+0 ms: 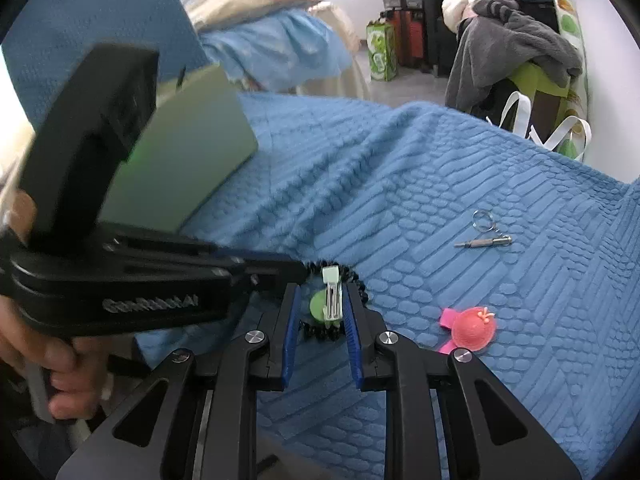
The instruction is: Organize jewelry
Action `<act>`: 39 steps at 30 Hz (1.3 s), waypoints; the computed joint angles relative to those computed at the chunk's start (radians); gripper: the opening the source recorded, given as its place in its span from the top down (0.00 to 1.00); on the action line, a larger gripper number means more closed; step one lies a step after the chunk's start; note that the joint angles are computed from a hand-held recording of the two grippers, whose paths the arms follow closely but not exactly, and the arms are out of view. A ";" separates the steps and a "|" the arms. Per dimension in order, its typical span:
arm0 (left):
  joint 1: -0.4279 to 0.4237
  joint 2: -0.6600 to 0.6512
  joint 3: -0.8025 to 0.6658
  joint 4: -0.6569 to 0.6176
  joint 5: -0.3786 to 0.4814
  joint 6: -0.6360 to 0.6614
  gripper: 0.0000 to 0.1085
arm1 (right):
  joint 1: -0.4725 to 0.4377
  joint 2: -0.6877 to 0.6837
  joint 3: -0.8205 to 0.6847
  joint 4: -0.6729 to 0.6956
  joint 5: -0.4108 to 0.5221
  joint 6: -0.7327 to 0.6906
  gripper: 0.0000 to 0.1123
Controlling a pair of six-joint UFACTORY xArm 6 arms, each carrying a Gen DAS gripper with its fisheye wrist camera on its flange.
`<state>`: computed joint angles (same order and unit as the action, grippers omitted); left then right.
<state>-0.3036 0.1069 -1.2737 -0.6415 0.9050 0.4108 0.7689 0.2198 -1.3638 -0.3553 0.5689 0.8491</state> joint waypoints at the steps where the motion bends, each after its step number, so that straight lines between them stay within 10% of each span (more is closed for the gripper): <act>1: 0.003 -0.003 0.003 -0.002 0.001 0.005 0.94 | 0.005 0.008 -0.012 -0.030 0.019 0.008 0.83; 23: 0.001 -0.043 0.003 -0.024 -0.005 0.033 0.94 | 0.002 -0.107 0.049 -0.208 0.032 0.321 1.00; 39: 0.034 -0.109 0.013 0.004 -0.019 0.047 0.94 | -0.011 -0.068 0.049 -0.106 -0.004 0.238 0.80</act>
<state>-0.2698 -0.0023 -1.2610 -0.6370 0.8859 0.4576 0.7579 0.1516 -1.3152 -0.4616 0.5649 1.0876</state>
